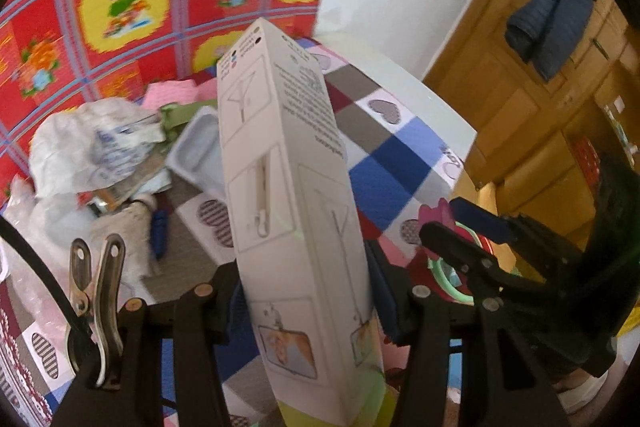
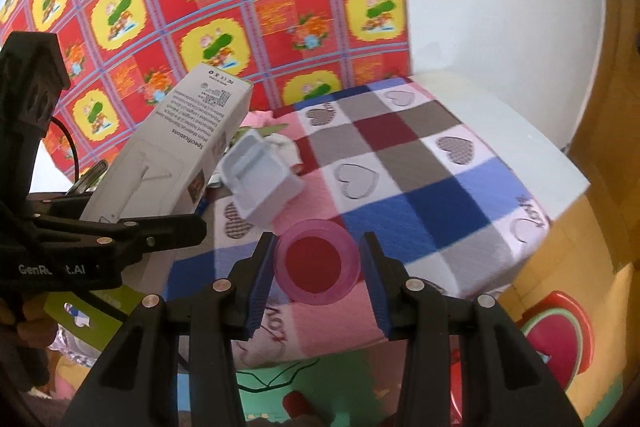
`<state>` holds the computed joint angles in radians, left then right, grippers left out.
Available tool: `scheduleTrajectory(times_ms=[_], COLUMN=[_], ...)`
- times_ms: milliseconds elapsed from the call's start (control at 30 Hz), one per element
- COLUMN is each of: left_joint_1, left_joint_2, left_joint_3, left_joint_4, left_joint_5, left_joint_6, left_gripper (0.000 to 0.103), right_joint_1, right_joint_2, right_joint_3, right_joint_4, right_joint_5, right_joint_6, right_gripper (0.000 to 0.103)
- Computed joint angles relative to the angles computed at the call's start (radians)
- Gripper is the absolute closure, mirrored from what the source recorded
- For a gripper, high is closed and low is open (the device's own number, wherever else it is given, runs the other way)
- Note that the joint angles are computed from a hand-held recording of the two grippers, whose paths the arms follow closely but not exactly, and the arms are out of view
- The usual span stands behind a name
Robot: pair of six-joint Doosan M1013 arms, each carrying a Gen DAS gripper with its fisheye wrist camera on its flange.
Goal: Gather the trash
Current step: 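Carry the white-green box and pink ring with both tools over the red bucket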
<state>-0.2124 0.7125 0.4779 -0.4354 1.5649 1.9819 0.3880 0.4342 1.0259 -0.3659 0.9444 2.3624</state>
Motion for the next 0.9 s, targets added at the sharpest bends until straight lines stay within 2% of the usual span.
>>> scheduleTrajectory(times_ms=[467,900], left_joint_1=[-0.094,-0.195], left_joint_2=[-0.06,-0.081], left_joint_3=[0.106,0.165], left_joint_4=[-0.006,-0.011], left_joint_5=[-0.008,0.009], left_joint_6=[0.079,0.14], left_gripper=[0.048,0.048], right_joint_1=[-0.029,-0.063], right_joint_2=[-0.147,-0.279], right_joint_3=[0.21,0.385], right_joint_4=[-0.105,-0.186], right_joint_5=[-0.012,0.038], right_joint_6=[0.192,0.365], right_gripper=[0.06,0.06])
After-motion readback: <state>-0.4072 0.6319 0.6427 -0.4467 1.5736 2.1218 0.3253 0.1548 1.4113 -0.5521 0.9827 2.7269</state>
